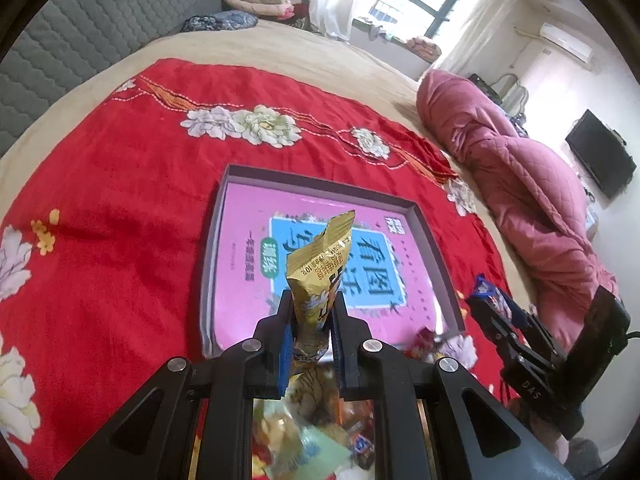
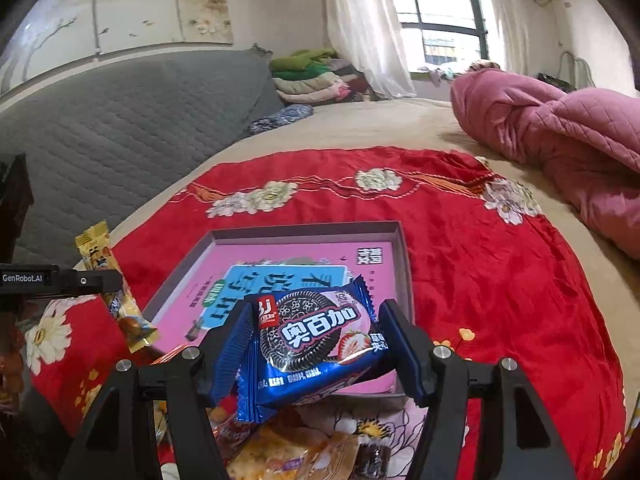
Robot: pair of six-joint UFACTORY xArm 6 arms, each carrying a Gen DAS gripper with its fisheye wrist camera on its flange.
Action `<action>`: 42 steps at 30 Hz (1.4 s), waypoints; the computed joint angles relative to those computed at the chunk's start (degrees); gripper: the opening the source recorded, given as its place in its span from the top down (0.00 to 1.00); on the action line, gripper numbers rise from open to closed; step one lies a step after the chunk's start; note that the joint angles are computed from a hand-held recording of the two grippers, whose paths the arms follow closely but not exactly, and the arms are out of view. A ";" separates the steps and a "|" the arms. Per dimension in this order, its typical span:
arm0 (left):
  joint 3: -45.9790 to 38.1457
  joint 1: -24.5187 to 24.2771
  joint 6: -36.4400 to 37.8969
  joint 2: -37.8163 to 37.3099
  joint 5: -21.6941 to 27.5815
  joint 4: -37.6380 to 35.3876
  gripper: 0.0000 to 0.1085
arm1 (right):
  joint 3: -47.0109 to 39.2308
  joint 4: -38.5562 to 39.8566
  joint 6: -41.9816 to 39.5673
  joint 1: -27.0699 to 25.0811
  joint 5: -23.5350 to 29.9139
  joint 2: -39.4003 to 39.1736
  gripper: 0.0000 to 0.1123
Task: Organize snacks
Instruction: 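Place the blue cookie pack in the tray with right tool while left places wafer bar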
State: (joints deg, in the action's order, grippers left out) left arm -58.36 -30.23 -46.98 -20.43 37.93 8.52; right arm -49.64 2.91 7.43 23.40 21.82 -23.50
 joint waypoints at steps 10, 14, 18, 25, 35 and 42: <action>-3.12 2.68 4.48 6.36 -2.35 -3.68 0.85 | -5.14 -10.63 9.38 -1.00 3.21 6.90 0.42; -3.61 3.21 5.94 8.08 -2.82 -4.99 0.85 | -6.55 -11.37 9.90 -0.79 4.06 9.07 0.42; -4.02 3.63 7.05 9.39 -2.76 -6.16 0.85 | -7.57 -9.71 9.97 -0.75 5.19 10.80 0.42; -3.89 3.93 8.75 10.60 -2.68 -8.30 0.85 | -7.72 -10.15 10.71 -0.25 6.42 11.78 0.42; -3.49 4.33 10.54 11.23 -2.50 -11.19 0.85 | -7.69 -9.73 11.91 -0.56 8.01 12.32 0.40; -3.72 4.10 10.73 11.68 -1.53 -11.59 0.83 | -7.40 -9.06 12.01 -0.78 7.96 12.01 0.40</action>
